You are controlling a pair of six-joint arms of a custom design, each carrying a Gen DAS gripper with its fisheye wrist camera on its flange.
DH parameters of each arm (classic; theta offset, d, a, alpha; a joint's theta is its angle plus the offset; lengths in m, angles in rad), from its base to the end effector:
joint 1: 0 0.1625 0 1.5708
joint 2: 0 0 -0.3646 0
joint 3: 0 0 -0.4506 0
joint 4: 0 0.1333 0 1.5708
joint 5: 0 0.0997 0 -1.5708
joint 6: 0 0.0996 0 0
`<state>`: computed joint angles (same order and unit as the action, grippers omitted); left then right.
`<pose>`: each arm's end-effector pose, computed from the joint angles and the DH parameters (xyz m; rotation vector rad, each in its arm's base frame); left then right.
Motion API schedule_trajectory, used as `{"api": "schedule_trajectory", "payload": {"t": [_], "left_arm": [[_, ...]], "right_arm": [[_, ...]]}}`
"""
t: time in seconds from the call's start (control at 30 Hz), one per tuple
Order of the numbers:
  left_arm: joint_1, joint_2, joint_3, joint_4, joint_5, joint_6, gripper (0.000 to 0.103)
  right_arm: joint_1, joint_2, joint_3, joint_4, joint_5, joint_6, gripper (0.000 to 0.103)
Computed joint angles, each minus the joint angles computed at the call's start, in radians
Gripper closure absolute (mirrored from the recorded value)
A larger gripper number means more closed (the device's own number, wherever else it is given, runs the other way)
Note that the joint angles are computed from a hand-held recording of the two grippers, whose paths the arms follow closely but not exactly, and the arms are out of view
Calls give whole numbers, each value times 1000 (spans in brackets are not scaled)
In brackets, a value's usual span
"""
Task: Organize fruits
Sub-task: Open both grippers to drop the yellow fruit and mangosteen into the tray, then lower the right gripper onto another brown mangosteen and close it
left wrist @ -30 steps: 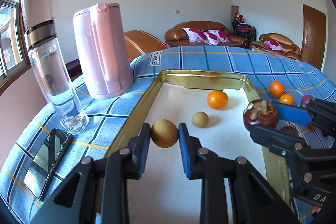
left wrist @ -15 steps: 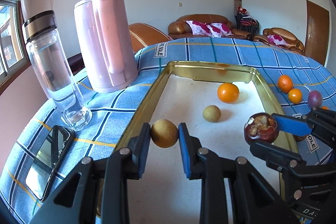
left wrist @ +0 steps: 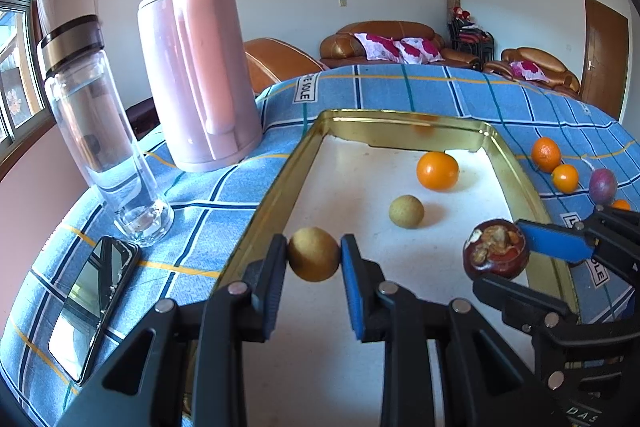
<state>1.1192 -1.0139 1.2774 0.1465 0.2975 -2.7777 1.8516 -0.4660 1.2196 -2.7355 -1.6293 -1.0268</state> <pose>-0.0627 -0.6529 0.2516 -0.0797 1.8235 -1.1292 0.3402 -0.7194 -0.0333 1.7443 -2.3055 0.5305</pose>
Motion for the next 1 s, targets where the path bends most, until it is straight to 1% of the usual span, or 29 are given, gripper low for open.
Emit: {"api": "schedule_trajectory", "payload": {"t": [0.1, 0.13, 0.17, 0.2, 0.23, 0.27, 0.3, 0.33, 0.43, 0.5, 0.53, 0.57, 0.67, 0.83, 0.93, 1.0], "left_arm": [[-3, -11, 17, -46, -6, 40, 74], [-5, -17, 27, -71, -11, 59, 69], [-6, -21, 34, -83, -11, 67, 63], [-7, -32, 48, -110, -9, 86, 58], [-9, -43, 64, -141, -9, 107, 50], [-12, -55, 81, -175, -11, 128, 42], [-14, -66, 96, -202, -10, 143, 39], [-16, -75, 109, -218, -2, 150, 35], [-22, -90, 132, -226, 25, 131, 34], [-32, -104, 154, -242, 46, 129, 33], [-37, -108, 161, -254, 52, 136, 30], [-42, -110, 168, -271, 54, 147, 28], [-60, -105, 173, -281, 73, 155, 28], [-89, -58, 142, -242, 121, 161, 28], [-99, -14, 102, -207, 135, 158, 28], [-104, 18, 71, -175, 146, 145, 28]], "right_arm": [[2, 1, 2, -9, -4, -4, 59], [3, 2, 2, -9, -7, -5, 59], [4, 3, 0, -6, -10, -6, 59], [5, 5, -1, -8, -16, -6, 55], [6, 6, 0, -15, -20, -6, 48], [5, 3, 6, -24, -14, -9, 46], [5, -1, 15, -40, -10, -8, 42], [3, -6, 23, -55, -3, -6, 40], [-8, -29, 48, -74, 18, 6, 40], [-18, -57, 84, -114, 27, -9, 40], [-24, -72, 101, -139, 30, -15, 40], [-33, -87, 113, -152, 37, -10, 40], [-66, -142, 145, -164, 70, 28, 40], [-118, -208, 184, -252, 51, 54, 39], [-148, -233, 187, -282, 42, 76, 38], [-161, -240, 178, -298, 21, 87, 38]]}}
